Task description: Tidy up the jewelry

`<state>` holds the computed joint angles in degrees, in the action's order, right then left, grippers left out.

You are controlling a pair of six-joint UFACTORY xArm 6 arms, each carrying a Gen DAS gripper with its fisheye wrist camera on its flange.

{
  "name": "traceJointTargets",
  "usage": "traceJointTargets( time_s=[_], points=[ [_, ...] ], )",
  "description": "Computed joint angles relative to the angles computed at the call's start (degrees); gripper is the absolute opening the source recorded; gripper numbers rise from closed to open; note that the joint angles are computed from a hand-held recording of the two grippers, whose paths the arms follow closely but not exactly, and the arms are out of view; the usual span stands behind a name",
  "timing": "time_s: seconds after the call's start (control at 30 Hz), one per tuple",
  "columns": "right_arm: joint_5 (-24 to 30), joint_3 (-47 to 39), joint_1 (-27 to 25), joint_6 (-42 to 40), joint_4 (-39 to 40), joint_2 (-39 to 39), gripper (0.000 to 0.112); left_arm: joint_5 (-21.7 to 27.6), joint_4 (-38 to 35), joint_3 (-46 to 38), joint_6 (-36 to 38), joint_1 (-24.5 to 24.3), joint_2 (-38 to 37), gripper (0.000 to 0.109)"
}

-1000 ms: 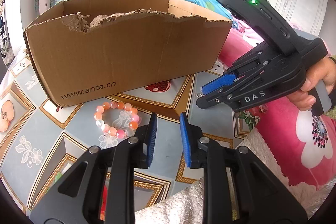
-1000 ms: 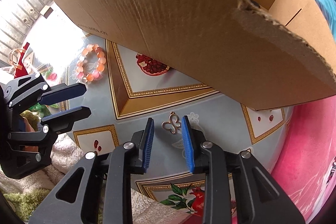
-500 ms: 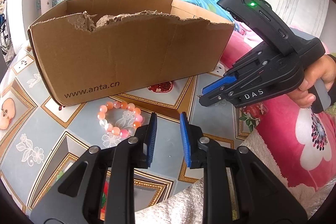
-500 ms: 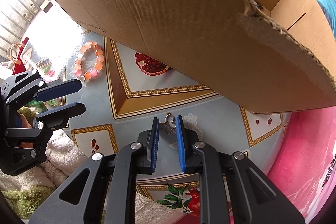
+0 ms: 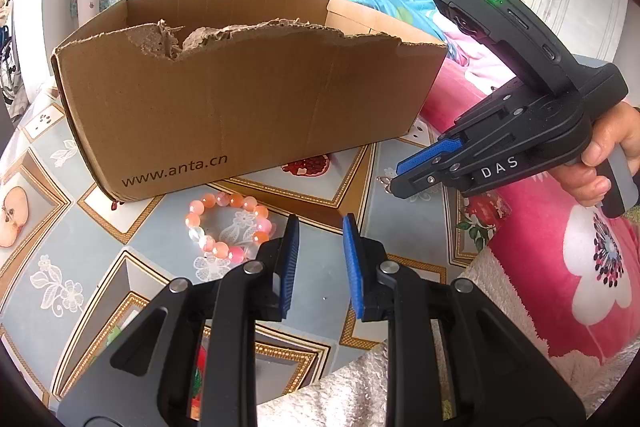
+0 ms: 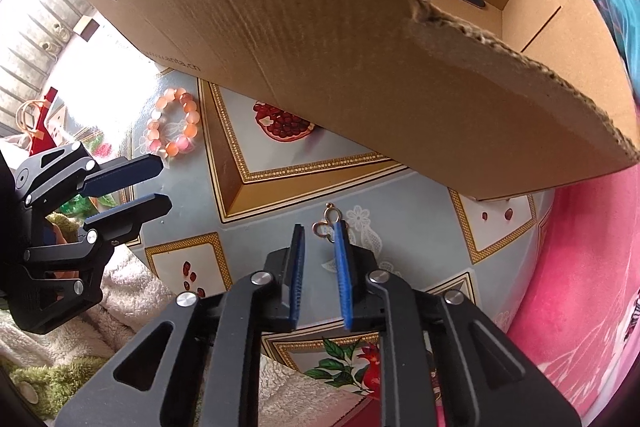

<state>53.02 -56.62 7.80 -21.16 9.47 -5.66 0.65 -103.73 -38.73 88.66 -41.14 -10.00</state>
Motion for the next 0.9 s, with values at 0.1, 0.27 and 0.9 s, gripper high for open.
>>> traceJointTargets(
  time_s=[0.1,0.27,0.9],
  points=[
    [-0.6,-0.1,-0.5,0.3,-0.6,0.5,0.024,0.0,0.2,-0.3,-0.1,-0.1,0.4,0.021],
    [-2.0,0.0,-0.2,-0.3,-2.3,1.2,0.024,-0.1,-0.6,-0.5,0.4,0.0,0.6,0.021],
    [-0.2,-3.9,-1.9,-1.9,1.9,5.2,0.016,0.3,-1.7,0.4,1.4,0.5,-0.7,0.021]
  ],
)
